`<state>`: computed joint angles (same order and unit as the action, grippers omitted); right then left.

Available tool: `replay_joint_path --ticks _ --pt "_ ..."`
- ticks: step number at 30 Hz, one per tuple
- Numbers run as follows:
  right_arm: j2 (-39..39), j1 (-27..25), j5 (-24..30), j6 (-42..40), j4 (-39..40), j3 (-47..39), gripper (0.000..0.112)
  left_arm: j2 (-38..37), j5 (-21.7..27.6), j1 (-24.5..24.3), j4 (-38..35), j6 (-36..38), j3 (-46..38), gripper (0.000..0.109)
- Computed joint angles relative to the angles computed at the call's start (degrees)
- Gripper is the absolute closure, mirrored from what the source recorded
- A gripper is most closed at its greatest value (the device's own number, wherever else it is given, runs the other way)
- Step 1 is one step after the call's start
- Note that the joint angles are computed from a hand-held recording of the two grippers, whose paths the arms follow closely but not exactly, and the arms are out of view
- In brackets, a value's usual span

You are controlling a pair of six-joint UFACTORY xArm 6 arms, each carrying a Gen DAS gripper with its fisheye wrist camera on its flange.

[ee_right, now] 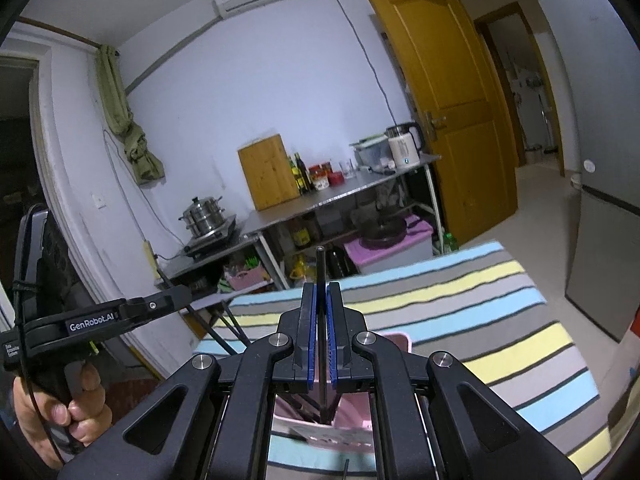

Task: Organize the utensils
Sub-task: 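Open both tools to release the black chopsticks into the basket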

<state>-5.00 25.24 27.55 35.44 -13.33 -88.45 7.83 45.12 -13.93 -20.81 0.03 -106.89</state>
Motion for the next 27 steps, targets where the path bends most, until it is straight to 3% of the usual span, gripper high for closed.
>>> replay_joint_path --ticks 15,20,27 --pt "-0.6 0.6 1.7 -4.9 5.8 4.5 0.108 0.4 1.5 -0.1 0.4 0.0 4.4 0.103" --pt "-2.2 1.0 2.6 -5.1 4.8 5.1 0.1 -2.0 -0.6 -0.1 1.6 -0.4 7.1 0.084" --pt "-6.5 1.9 3.6 -3.8 2.3 8.0 0.1 -7.7 -3.9 0.1 2.6 -0.5 13.4 0.083"
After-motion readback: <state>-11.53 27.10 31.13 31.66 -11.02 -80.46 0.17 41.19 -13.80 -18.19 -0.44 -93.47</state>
